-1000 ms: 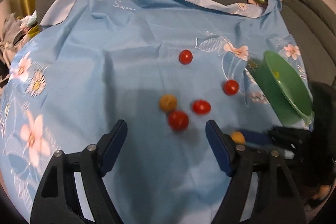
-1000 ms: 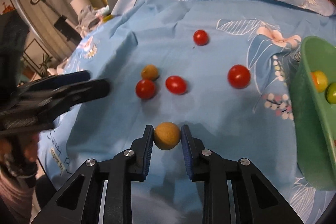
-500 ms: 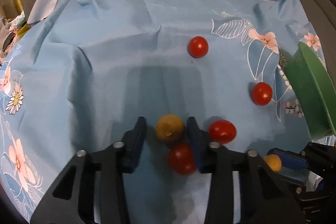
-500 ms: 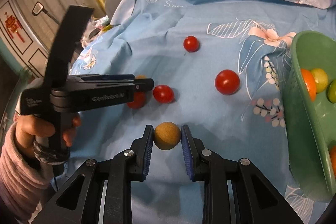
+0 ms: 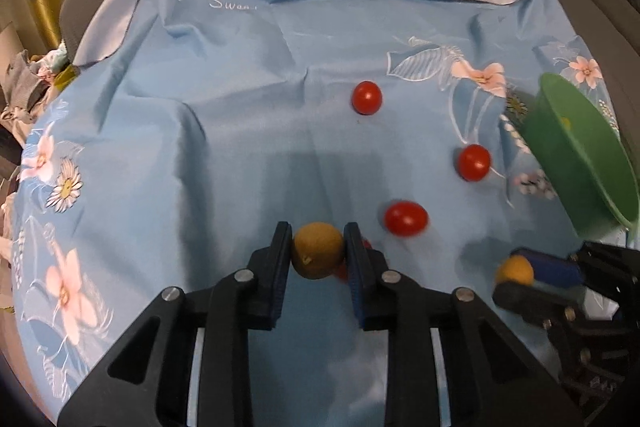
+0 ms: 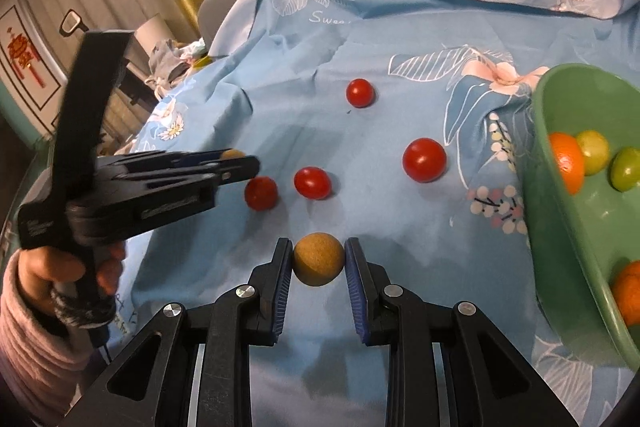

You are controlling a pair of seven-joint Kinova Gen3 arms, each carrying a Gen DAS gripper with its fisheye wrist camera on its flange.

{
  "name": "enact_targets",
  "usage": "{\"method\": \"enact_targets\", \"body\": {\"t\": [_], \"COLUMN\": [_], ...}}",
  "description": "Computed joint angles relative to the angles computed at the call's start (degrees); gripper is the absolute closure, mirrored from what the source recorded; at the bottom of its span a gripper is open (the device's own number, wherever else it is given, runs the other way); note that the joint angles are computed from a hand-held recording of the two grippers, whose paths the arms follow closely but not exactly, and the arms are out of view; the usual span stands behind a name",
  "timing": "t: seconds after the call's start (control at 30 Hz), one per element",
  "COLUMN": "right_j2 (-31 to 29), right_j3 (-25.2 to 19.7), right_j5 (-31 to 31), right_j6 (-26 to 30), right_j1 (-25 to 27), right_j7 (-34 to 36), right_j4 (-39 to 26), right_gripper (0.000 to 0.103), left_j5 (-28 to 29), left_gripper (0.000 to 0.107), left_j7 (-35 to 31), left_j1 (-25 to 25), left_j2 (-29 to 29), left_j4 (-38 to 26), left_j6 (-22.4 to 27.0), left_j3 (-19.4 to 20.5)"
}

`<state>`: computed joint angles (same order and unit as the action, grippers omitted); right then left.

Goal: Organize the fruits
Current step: 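Carry both small tan fruits over the green basin with both tools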

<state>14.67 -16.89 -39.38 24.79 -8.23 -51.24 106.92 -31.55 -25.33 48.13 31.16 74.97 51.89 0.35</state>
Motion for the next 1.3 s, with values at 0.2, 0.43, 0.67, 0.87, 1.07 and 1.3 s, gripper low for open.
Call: {"method": "enact_targets", "body": {"t": [0.2, 0.43, 0.67, 0.87, 1.07, 1.3], "right_j2": [-2.9, -6.3, -9.4, -11.8, -13.4, -15.0], "right_j3": [-0.4, 1.0, 3.6, 6.2, 8.4, 10.3], "right_j5": [-3.9, -9.1, -14.3, -19.0, -22.1, -25.6], "right_j6": [-1.0, -1.4, -1.0, -0.3, 0.1, 0.9], "right_j1": [1.3, 0.8, -1.2, -2.8, -4.6, -5.8], "right_j7": [2.5, 6.9, 12.1, 16.8, 19.9, 23.6], "right_j4": [2.9, 5.7, 7.8, 9.4, 10.6, 11.8], "right_gripper": [0.075, 0.075, 0.075, 0.075, 0.075, 0.075], "left_j5": [-4.0, -7.6, -9.7, -11.4, -12.7, -12.8], "left_gripper": [0.081, 0.081, 0.081, 0.081, 0.081, 0.081], "left_j7": [5.4, 10.2, 12.9, 14.0, 14.6, 13.9], "left_j1": [4.4, 6.9, 8.7, 10.2, 11.4, 12.3], "left_j2": [-2.9, -4.7, -5.4, -5.6, -5.7, -5.1], "left_j4": [3.1, 5.0, 4.7, 4.1, 3.3, 1.6], "left_j6": [1.4, 3.3, 6.1, 8.0, 9.5, 11.5], "left_j3": [-0.4, 1.7, 3.2, 4.2, 4.8, 5.1]}}
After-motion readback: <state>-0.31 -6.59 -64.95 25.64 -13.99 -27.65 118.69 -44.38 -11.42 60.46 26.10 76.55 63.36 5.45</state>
